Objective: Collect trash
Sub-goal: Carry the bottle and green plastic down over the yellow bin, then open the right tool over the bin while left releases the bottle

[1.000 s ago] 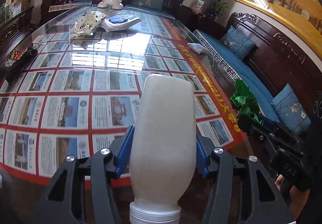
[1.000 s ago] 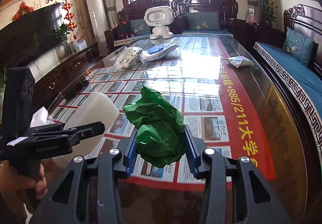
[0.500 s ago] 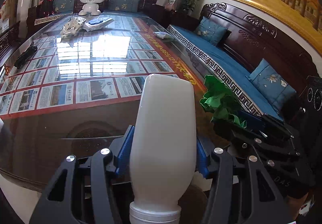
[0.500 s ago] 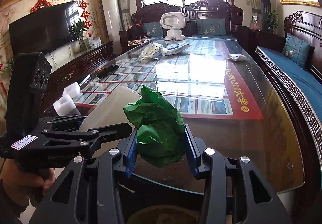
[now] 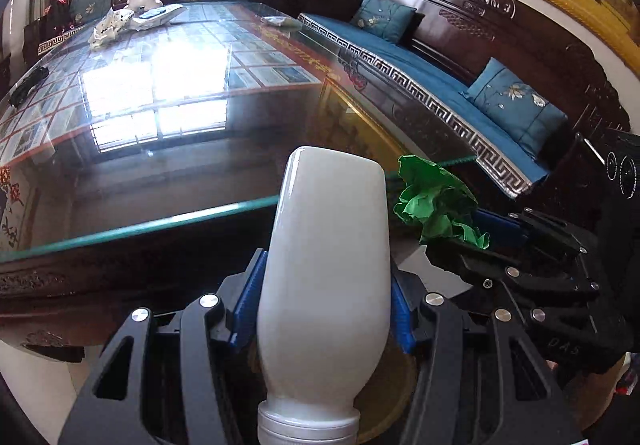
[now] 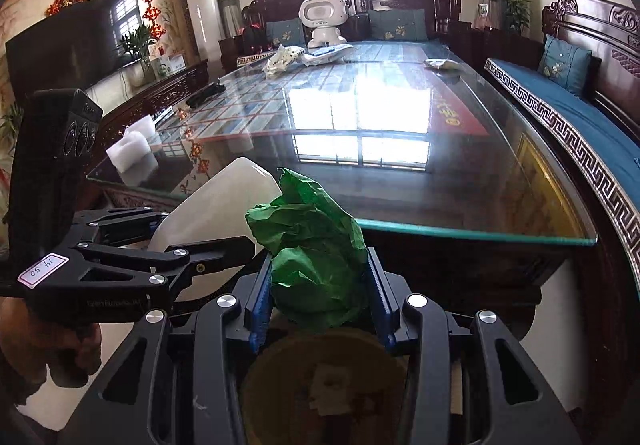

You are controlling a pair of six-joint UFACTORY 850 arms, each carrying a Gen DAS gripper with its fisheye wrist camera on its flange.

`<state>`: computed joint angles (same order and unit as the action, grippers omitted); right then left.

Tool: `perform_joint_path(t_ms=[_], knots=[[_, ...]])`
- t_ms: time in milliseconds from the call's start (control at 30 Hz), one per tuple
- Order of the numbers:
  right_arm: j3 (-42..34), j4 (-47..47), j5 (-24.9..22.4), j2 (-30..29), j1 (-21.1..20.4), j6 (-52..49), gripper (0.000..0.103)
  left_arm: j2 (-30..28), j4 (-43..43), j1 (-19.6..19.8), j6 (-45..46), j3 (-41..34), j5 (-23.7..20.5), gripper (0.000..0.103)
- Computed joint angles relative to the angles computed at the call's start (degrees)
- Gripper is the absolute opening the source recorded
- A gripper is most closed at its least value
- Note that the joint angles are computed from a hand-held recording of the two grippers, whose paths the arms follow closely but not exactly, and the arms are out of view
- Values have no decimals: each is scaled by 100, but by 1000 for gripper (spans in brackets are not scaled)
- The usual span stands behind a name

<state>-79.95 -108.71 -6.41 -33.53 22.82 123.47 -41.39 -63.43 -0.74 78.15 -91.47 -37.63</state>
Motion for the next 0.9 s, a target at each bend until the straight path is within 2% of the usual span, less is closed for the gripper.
perform_joint_path(t_ms=[133, 267, 333, 400, 500, 567, 667, 900], knots=[[422, 256, -123, 62, 88, -41, 42, 124, 71, -8, 283, 488, 68, 54], [638, 1026, -46, -2, 135, -610, 42, 128, 203, -26, 352, 759, 62, 54], [751, 937, -118, -2, 167, -421, 43, 109, 244, -27, 376, 845, 86, 54], [838, 1063, -235, -13, 205, -447, 45, 94, 316, -31, 346, 925, 82, 54], [879, 1428, -136, -45, 209, -638, 49, 89, 417, -44, 353, 1015, 93, 54], [997, 1554, -117, -3, 219, -702, 57, 86, 475, -62, 378, 1061, 115, 54], [1095, 1965, -109, 17, 251, -1040, 57, 85, 569, -96, 414, 1120, 150, 54], [1343, 1312, -149, 146, 243, -317, 59, 68, 662, -212, 420, 1200, 222, 54]])
